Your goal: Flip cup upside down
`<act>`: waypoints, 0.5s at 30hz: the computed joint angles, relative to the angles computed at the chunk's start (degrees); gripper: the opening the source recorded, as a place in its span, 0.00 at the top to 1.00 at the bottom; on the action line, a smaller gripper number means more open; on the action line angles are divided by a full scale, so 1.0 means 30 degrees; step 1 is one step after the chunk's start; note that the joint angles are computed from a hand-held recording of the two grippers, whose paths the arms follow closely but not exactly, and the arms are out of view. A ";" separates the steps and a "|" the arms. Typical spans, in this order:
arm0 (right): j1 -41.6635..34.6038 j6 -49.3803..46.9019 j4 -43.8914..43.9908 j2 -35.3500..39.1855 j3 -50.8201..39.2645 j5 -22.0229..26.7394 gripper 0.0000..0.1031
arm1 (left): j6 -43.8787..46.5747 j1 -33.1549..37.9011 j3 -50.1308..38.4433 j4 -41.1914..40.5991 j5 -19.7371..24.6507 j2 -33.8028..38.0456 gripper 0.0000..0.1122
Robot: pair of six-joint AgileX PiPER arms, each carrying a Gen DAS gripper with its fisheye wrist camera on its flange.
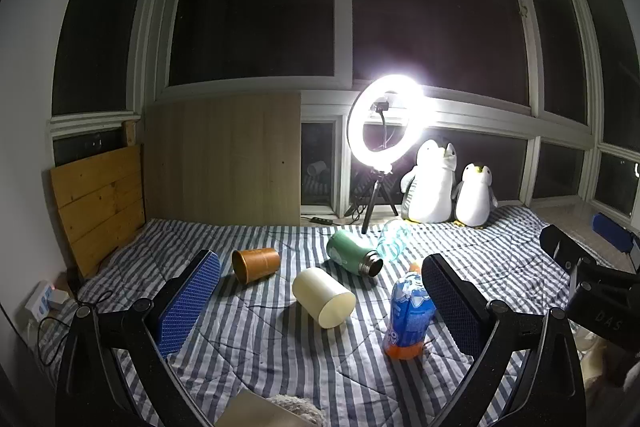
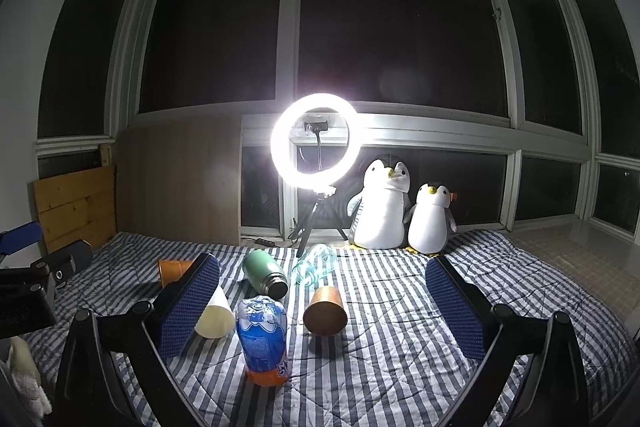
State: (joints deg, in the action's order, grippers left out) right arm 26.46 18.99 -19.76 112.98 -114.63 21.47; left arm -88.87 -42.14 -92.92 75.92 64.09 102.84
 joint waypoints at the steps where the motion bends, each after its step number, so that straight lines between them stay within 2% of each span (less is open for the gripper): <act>1: 0.0000 0.0051 -0.0056 0.0026 -0.0024 -0.0004 0.01 | 0.0015 0.0003 -0.0005 0.0028 0.0016 0.0013 0.09; 15: -0.0088 -0.0344 0.0434 0.0363 -0.0391 0.0207 0.01 | 0.0291 0.0252 -0.0456 -0.0242 -0.0261 0.0310 0.09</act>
State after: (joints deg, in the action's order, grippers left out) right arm 26.19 17.96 -18.46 114.07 -115.80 22.09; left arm -88.00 -41.39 -94.29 75.19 63.31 103.77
